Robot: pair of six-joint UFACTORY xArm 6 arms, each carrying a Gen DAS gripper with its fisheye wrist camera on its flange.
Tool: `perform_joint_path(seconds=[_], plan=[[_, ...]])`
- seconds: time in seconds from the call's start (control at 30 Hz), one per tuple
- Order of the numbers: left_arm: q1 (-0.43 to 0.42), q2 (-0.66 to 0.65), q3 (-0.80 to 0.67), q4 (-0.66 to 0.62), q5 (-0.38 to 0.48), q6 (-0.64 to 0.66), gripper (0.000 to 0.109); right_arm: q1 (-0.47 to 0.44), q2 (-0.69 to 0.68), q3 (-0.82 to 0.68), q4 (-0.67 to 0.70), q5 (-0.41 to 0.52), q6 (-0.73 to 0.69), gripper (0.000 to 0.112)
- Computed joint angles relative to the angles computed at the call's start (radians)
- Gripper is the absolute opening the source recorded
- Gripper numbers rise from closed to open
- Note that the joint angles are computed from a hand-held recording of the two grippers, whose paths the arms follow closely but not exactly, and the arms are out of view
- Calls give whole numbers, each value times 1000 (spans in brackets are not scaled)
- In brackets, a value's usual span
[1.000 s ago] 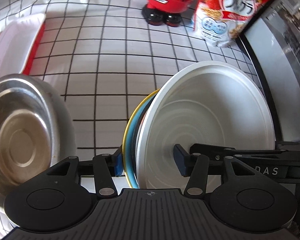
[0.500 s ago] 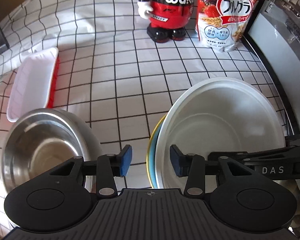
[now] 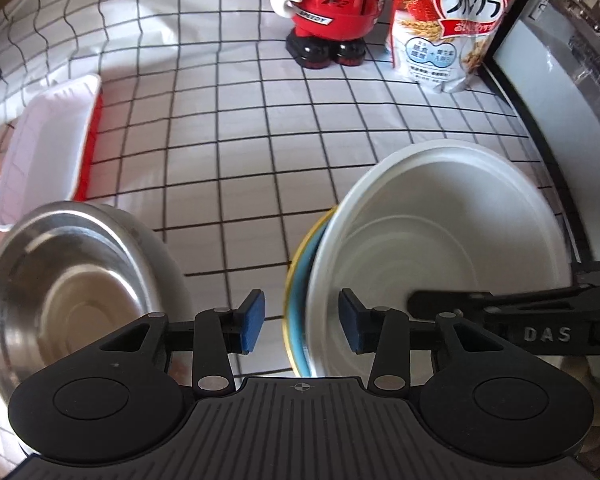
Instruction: Organize plates and bowls
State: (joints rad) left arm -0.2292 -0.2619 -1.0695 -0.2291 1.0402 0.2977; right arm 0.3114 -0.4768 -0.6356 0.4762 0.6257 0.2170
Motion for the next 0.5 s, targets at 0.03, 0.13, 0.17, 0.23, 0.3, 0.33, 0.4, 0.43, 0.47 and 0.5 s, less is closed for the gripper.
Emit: perform_joint_path(seconds=[0.03, 0.13, 0.17, 0.23, 0.3, 0.33, 0.4, 0.43, 0.47, 0.5], plan=[[-3, 1, -2, -5, 6, 7, 44, 5, 2, -3, -29, -9, 20, 51], [-18, 4, -2, -4, 13, 21, 49, 8, 12, -17, -68, -9, 47, 52], [-22, 4, -1, 0, 8, 20, 49, 6, 12, -16, -61, -8, 39, 52], [-18, 10, -8, -9, 17, 16, 49, -1, 10, -12, -26, -1, 13, 51], [-11, 21, -23, -19, 35, 11, 48, -6, 6, -6, 15, 9, -15, 51], [-12, 27, -33, -18, 45, 3, 48, -8, 2, -2, 32, 12, -24, 51], [-15, 47, -63, -9, 79, -11, 49, -14, -2, 4, 66, 16, -37, 50], [-17, 62, -83, -3, 99, -17, 50, -18, -1, 5, 86, 19, -44, 49], [-19, 76, -104, 3, 121, -21, 50, -24, 0, 7, 109, 19, -55, 48], [-20, 93, -128, 6, 147, -22, 50, -30, 0, 11, 137, 16, -73, 47]])
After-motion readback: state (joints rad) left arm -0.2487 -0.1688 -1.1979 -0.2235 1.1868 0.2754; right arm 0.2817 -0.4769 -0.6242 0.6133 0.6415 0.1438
